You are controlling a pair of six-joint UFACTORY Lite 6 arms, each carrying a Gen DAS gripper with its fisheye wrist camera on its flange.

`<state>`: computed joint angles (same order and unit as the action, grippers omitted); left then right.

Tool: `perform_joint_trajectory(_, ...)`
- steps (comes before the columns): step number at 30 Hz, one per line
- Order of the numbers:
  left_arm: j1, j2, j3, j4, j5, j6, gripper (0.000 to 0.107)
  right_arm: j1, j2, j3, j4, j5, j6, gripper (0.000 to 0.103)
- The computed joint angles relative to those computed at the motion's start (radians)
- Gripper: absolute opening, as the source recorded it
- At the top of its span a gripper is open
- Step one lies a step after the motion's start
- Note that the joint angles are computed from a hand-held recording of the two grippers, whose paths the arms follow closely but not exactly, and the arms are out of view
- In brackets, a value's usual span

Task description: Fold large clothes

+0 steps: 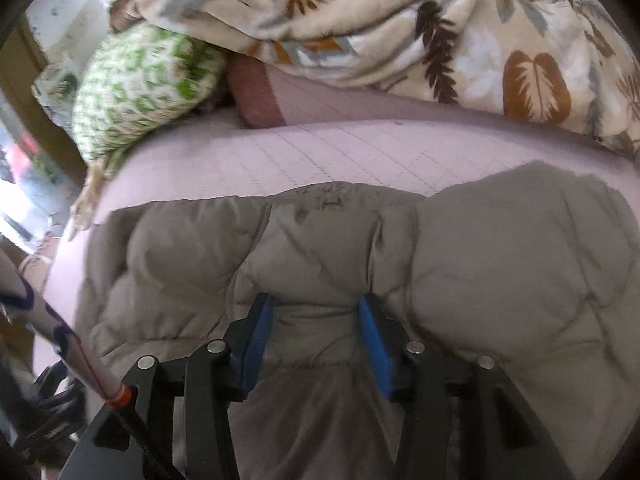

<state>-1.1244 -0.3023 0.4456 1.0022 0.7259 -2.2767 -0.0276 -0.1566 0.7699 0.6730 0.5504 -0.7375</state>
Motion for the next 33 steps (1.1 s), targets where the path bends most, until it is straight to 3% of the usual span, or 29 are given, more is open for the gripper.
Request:
perform_joint_trajectory(5, 0.037, -0.007, -0.017, 0.065, -0.045, -0.055, 0.095, 0.043, 0.065, -0.034, 0.155, -0.163, -0.139, 0.048)
perform_joint_trajectory(8, 0.028, -0.021, 0.032, -0.043, 0.004, 0.06, 0.095, 0.042, 0.067, -0.025, 0.187, -0.164, -0.165, 0.048)
perform_joint_trajectory(10, -0.012, -0.018, 0.092, -0.074, 0.076, 0.105, 0.095, 0.033, 0.06, 0.018, 0.095, -0.113, -0.077, 0.05)
perform_joint_trajectory(13, 0.019, 0.084, 0.218, -0.131, 0.136, 0.244, 0.095, -0.077, 0.057, 0.077, 0.156, 0.023, -0.132, 0.05)
perform_joint_trajectory(16, 0.125, 0.157, 0.269, -0.165, 0.05, 0.356, 0.095, -0.234, 0.141, 0.153, 0.207, 0.131, -0.212, 0.047)
perform_joint_trajectory(17, 0.161, 0.18, 0.274, -0.181, 0.025, 0.375, 0.095, -0.319, 0.2, 0.2, 0.243, 0.207, -0.269, 0.043)
perform_joint_trajectory(18, 0.174, 0.18, 0.265, -0.177, 0.004, 0.369, 0.095, -0.372, 0.24, 0.234, 0.261, 0.257, -0.293, 0.036)
perform_joint_trajectory(20, 0.201, 0.154, 0.224, -0.155, -0.051, 0.343, 0.095, -0.482, 0.333, 0.324, 0.28, 0.348, -0.311, 0.036)
perform_joint_trajectory(23, 0.221, 0.121, 0.177, -0.133, -0.096, 0.316, 0.095, -0.631, 0.471, 0.47, 0.265, 0.388, -0.253, 0.035)
perform_joint_trajectory(25, 0.244, 0.096, 0.148, -0.127, -0.13, 0.316, 0.095, -0.731, 0.589, 0.581, 0.246, 0.46, -0.224, 0.028)
perform_joint_trajectory(29, 0.226, 0.074, 0.144, -0.138, -0.094, 0.32, 0.095, -0.827, 0.576, 0.617, 0.17, 0.445, -0.25, 0.028)
perform_joint_trajectory(33, 0.103, 0.094, 0.223, -0.179, 0.099, 0.362, 0.095, -0.914, 0.397, 0.517, 0.102, 0.372, -0.325, 0.044)
